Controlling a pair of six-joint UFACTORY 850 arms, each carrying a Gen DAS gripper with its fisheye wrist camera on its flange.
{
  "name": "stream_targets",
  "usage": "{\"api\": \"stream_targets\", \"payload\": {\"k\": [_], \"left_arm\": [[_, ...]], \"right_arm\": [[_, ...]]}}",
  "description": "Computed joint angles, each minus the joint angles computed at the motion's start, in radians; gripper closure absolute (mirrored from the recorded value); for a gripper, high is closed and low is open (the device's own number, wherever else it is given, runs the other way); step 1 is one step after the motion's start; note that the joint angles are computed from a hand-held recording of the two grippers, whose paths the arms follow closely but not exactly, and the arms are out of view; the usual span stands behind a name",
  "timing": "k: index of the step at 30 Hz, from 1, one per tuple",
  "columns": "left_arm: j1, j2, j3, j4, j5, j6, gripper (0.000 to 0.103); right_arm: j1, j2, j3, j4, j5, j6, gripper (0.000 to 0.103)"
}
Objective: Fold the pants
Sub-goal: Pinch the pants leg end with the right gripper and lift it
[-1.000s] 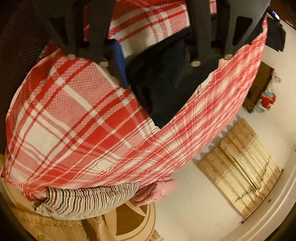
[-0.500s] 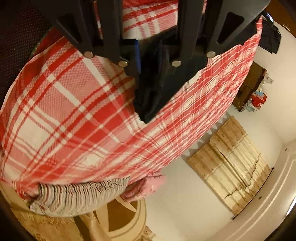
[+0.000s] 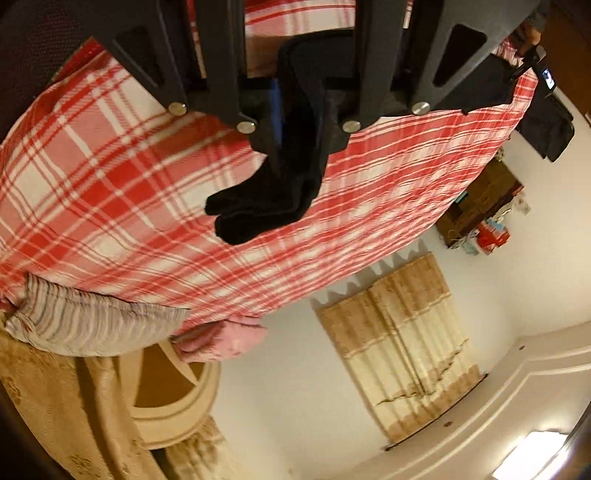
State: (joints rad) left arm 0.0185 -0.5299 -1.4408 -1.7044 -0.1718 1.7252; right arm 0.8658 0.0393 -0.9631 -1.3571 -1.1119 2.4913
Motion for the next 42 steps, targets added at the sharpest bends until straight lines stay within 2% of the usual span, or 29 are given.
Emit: {"api": "stream_targets", "payload": {"k": [4, 28, 42], "left_arm": [[-0.006, 0.004, 0.007, -0.026, 0.018, 0.045, 0.015], [-0.007, 0.003, 0.007, -0.035, 0.019, 0.056, 0.014], [-0.01, 0.004, 0.015, -0.147, 0.027, 0.185, 0.012]], "right_arm": [[-0.014, -0.027, -0.033, -0.025, 0.04, -0.027, 0.086], [-0.082, -0.213, -0.25, -0.208, 0.321, -0.128, 0.086], [-0.124, -0.36, -0.416, -0.263, 0.497, -0.153, 0.086]]}}
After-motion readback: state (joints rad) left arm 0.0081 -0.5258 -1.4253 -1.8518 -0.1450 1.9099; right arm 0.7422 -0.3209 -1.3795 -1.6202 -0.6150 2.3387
